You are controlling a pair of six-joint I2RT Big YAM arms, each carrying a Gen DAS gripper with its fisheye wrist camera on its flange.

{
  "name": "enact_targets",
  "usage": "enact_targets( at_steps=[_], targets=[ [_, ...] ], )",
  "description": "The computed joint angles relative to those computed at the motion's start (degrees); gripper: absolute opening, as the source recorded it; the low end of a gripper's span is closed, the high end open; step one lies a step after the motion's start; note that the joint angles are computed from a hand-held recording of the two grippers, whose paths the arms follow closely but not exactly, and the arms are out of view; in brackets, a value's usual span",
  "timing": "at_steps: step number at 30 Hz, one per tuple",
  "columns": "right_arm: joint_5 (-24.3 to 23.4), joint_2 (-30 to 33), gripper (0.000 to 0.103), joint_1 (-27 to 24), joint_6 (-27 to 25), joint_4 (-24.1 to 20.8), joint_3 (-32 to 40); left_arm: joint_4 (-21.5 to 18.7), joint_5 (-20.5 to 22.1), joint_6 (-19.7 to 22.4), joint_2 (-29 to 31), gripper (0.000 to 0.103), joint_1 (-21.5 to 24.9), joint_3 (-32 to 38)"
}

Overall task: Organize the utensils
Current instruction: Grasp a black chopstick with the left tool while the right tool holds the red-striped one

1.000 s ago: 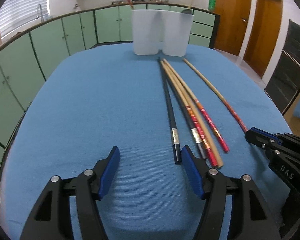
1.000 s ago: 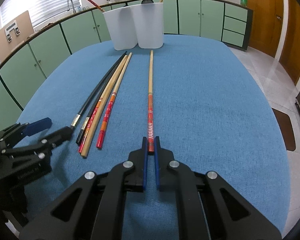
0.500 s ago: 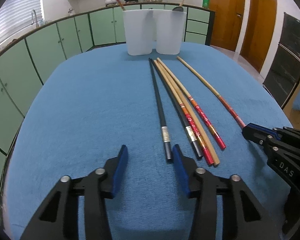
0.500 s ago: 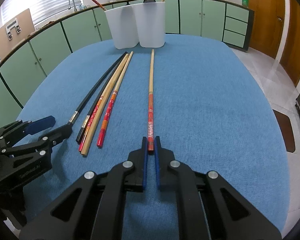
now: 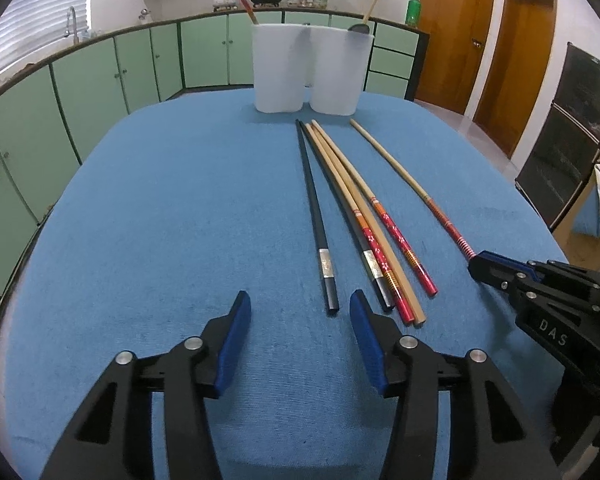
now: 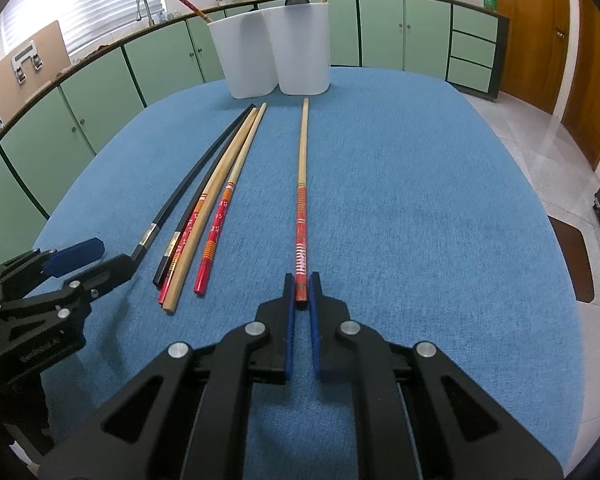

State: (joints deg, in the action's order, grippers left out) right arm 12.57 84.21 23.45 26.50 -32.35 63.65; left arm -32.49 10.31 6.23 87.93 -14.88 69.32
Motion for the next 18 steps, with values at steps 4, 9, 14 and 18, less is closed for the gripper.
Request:
enact_targets(
  at_steps=[4,9,14,18],
  targets=[
    [0.1,0.1,0.007,0.0,0.0,-0.1,0.1,-0.2,-0.5,-0.1,0.6,0.051,-0.5,0.7],
    [-0.1,0.1,0.007,-0.1,-0.1,-0.1,0.1,-0.3,-1.5,-0.1,1.3,0.044,-1.0,1.4],
    [0.0,0.1,0.007,-0.1,-0.1,-0.1,0.2,0.1,-1.7,0.4,0.8,0.028,-1.2,0.9],
    [0.2,0.2,0.007,-0.2,-0.4,-0.2,0.2,0.2,-2.2,1.3,0.8,0.010,-2.0,0.8]
  ],
)
